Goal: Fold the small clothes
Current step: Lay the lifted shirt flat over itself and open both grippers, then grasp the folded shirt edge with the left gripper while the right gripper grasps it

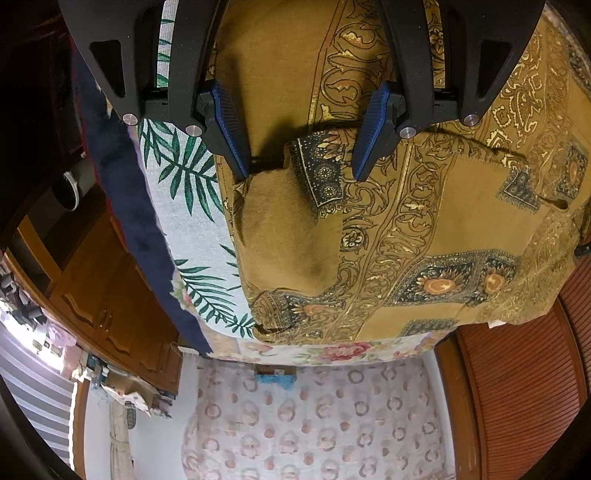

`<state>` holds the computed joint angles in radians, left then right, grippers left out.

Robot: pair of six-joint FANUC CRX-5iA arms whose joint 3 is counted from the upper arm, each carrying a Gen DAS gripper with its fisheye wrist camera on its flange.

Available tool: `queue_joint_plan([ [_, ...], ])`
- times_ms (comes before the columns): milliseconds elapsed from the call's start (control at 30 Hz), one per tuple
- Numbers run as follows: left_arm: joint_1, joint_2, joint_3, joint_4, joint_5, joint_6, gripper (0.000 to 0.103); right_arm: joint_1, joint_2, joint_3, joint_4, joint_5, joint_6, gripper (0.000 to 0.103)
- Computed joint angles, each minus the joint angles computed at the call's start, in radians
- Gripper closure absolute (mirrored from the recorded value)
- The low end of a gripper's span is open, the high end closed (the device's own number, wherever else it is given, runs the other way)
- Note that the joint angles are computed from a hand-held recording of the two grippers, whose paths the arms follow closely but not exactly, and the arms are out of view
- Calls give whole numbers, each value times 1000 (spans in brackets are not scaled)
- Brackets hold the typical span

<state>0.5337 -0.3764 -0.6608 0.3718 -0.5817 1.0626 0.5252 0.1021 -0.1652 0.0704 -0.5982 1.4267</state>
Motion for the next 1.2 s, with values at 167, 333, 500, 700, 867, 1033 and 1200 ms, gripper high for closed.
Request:
queue_joint_plan([
  [167, -22, -27, -5, -20, 19, -21, 101, 0, 0, 0, 0, 0, 0, 45],
  [333, -36, -95, -39, 67, 43, -85, 103, 0, 0, 1, 0, 0, 0, 45],
  [500, -54, -141, -66, 185, 46, -154, 103, 0, 1, 2, 0, -2, 0, 45],
  [700, -83, -159, -79, 211, 51, -158, 103, 0, 1, 2, -1, -2, 1, 45],
  [867, -91, -162, -91, 202, 63, -142, 103, 12, -7, -13, 30, 7, -23, 44],
  [1033, -95, -169, -108, 213, 70, -147, 103, 12, -24, -5, 9, -5, 24, 44],
  [1200, -98, -173, -121, 230, 79, -152, 103, -18, -13, 29, 17, -7, 10, 45],
])
